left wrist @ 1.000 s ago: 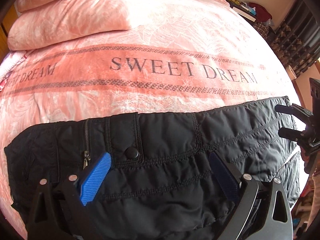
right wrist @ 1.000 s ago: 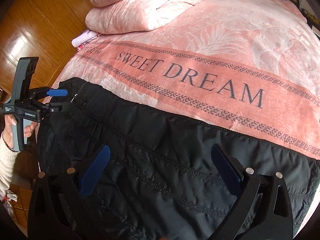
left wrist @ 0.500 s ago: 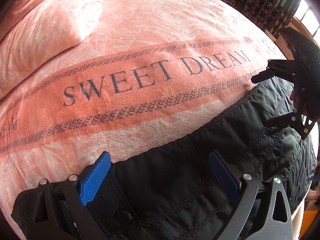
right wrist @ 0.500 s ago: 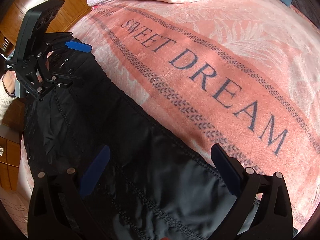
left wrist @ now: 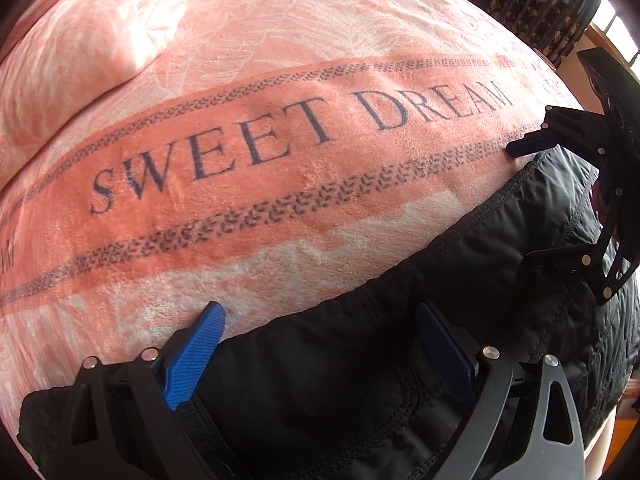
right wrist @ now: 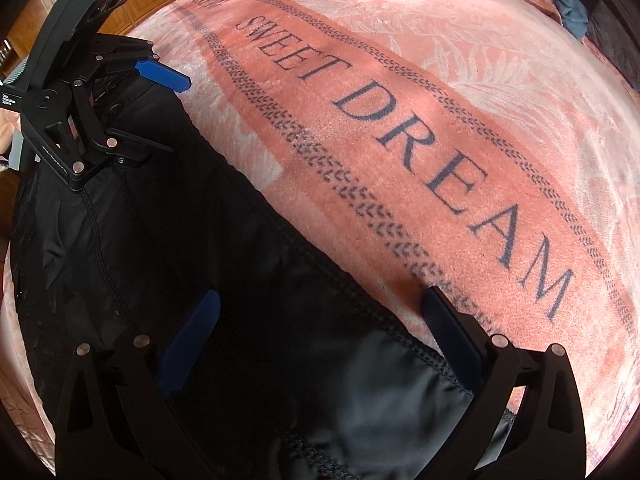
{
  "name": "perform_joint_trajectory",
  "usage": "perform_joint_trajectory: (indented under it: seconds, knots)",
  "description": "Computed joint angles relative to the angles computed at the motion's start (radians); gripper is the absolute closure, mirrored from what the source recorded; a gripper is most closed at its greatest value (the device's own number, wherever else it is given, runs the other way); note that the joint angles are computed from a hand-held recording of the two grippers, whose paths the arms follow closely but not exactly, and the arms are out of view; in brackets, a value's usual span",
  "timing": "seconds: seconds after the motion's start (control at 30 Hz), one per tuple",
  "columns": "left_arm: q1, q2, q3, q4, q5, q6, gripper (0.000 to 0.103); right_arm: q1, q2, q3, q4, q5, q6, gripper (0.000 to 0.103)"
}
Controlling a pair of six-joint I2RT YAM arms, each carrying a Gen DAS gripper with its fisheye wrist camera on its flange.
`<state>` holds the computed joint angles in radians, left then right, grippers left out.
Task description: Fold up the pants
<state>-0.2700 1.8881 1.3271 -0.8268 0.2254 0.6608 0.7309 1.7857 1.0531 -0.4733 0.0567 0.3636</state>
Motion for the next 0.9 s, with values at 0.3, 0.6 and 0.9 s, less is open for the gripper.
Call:
perform_joint_trajectory:
  seconds: [0.3,0.6,0.9]
  knots:
    - [-0.027,0.015,0.043,-0.028,0.007,0.004,0.022,0.093,-0.084,-0.050,0.024,0.106,-0.032,0.097]
    - [-0.070,0.111,0.188,-0.137,0.110,0.066,0.015,0.127,-0.244,-0.164,0.133,0.150,-0.001,0.097]
    - [-0.041,0.121,0.222,-0.266,0.189,0.143,0.013,0.173,-0.323,-0.198,0.138,0.182,0.008,0.097]
